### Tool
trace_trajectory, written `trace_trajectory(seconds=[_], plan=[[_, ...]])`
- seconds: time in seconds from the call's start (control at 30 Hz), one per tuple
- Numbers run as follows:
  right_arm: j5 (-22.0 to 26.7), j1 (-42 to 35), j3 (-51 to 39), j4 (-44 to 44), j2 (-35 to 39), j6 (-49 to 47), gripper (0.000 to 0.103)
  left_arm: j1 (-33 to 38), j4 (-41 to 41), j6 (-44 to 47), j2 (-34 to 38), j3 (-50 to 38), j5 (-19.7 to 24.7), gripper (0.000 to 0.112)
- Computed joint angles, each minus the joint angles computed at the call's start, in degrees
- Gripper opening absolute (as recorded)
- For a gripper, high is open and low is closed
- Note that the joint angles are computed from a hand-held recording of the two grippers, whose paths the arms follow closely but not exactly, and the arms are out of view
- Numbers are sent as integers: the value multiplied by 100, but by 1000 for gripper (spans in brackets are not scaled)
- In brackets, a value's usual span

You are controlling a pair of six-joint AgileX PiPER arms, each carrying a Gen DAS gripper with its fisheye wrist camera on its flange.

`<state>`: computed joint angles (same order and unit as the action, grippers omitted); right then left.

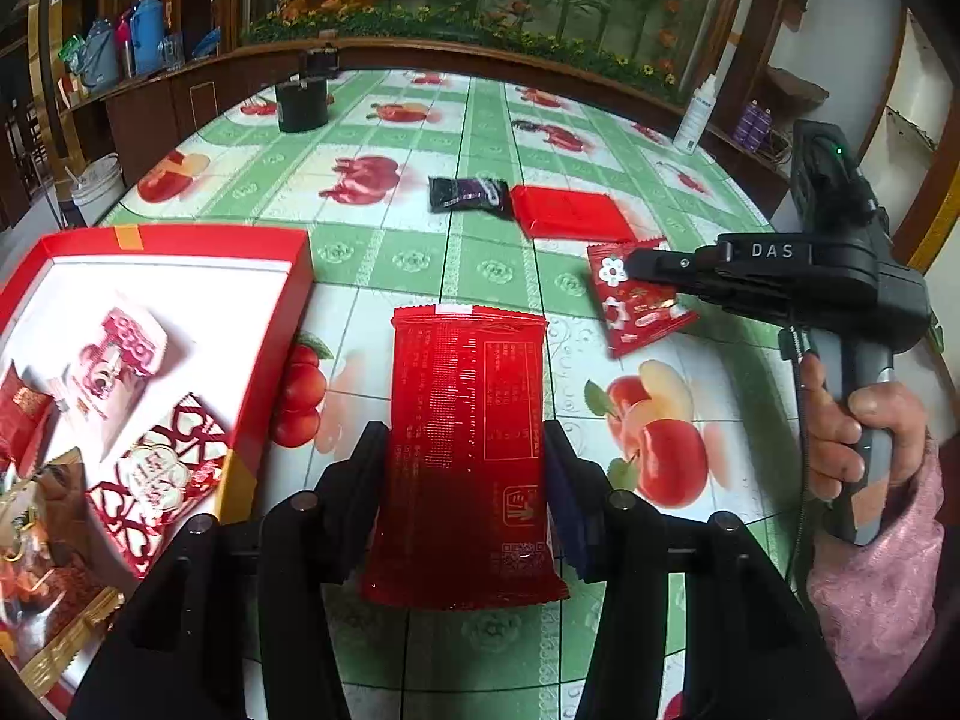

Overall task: Organize snacks
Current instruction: 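Lower both packets into the white box and open both grippers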

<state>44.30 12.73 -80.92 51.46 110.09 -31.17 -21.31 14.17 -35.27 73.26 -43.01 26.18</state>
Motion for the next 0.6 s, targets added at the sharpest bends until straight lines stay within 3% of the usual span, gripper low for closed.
trace_trajectory(seconds=[0.4, 0.6], plan=[[-43, -86, 402, 1292, -330, -1297, 7, 50, 458, -242, -842, 49, 370, 49], [-16, -23, 636, 2078, -489, -1929, 7, 672, 323, 273, -1339, 159, 478, 49]])
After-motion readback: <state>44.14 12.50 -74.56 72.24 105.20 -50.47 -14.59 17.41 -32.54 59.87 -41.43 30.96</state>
